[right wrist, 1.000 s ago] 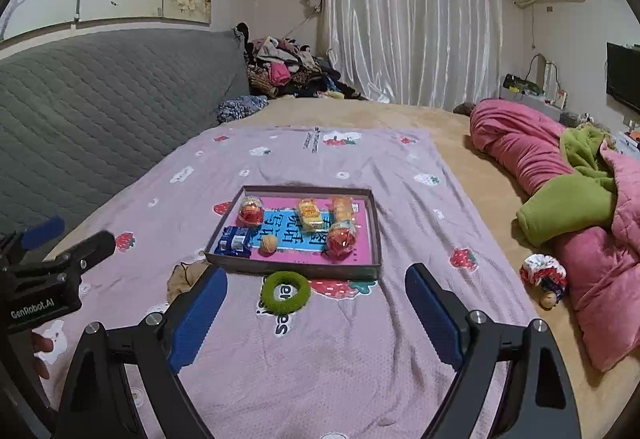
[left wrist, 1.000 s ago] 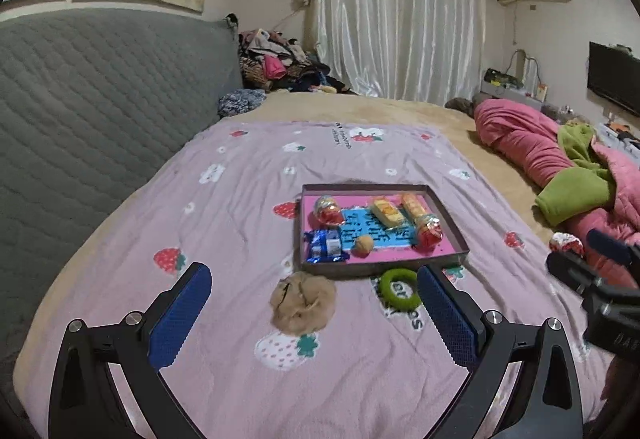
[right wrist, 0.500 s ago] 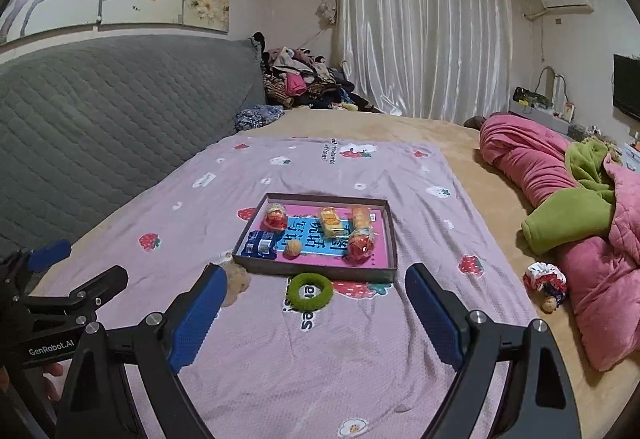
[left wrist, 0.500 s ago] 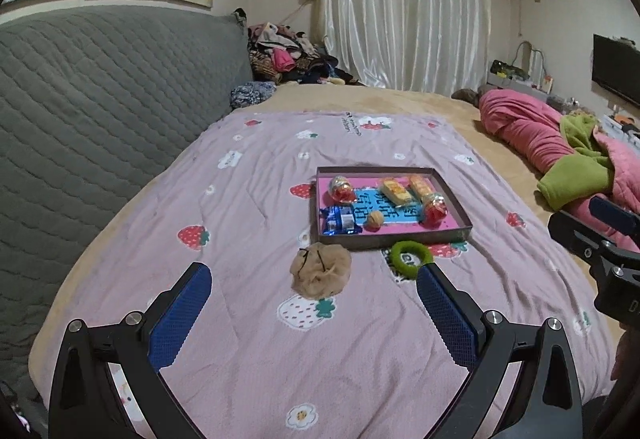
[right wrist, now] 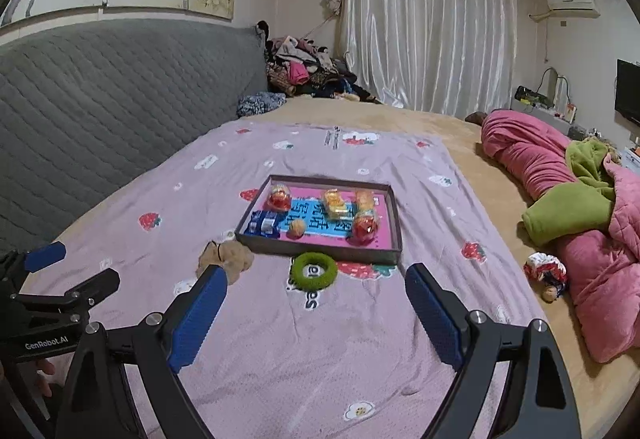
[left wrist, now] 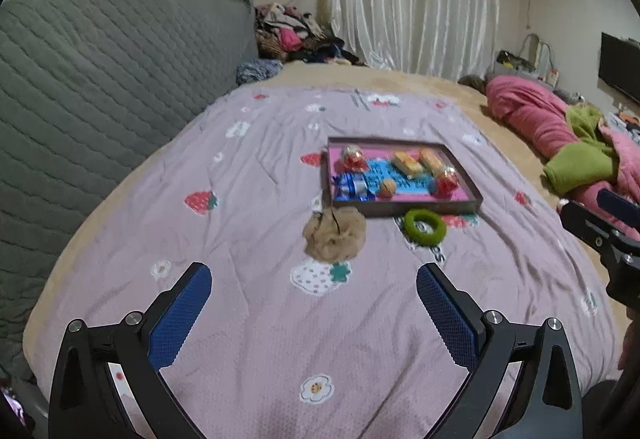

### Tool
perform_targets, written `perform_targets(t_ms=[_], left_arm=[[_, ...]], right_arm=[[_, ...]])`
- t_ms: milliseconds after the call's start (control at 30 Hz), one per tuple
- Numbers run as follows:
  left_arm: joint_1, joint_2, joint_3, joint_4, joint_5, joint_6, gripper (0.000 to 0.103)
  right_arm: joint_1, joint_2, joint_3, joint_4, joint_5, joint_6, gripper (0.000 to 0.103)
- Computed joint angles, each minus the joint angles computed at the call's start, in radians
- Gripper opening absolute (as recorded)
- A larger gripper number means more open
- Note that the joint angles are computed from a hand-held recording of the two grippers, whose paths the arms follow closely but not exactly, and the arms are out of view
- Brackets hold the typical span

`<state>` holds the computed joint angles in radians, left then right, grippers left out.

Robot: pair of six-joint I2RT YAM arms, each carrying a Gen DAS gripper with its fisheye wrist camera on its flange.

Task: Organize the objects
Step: 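Withdraw both grippers from the tray and move toward the scrunchie and green ring, then grasp the beige scrunchie with left gripper while right gripper grasps the green ring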

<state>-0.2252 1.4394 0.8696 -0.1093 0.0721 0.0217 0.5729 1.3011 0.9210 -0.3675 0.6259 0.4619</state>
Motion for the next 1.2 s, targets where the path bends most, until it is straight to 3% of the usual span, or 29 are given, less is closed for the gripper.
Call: perform_targets(t_ms=[767,1033,1200], left_arm=[[-0.086,0.246,0.058,0.114,-0.032,0.012,0.102],[-0.094,0.322,0.126,0.078,-0.033,0.016,0.102],[-0.085,0.378,0.237,0.013,-0.003,-0.002,0.102]], right_arm=[[-0.15,0.125,-0.108,0.171,-0.161,-0.03,0.091],[-0.185,0.199,-0.102,0.22,-0.206,-0.037,0.091],[-0.2,0.232,-0.074,0.221,-0.221,-0.049,0.091]])
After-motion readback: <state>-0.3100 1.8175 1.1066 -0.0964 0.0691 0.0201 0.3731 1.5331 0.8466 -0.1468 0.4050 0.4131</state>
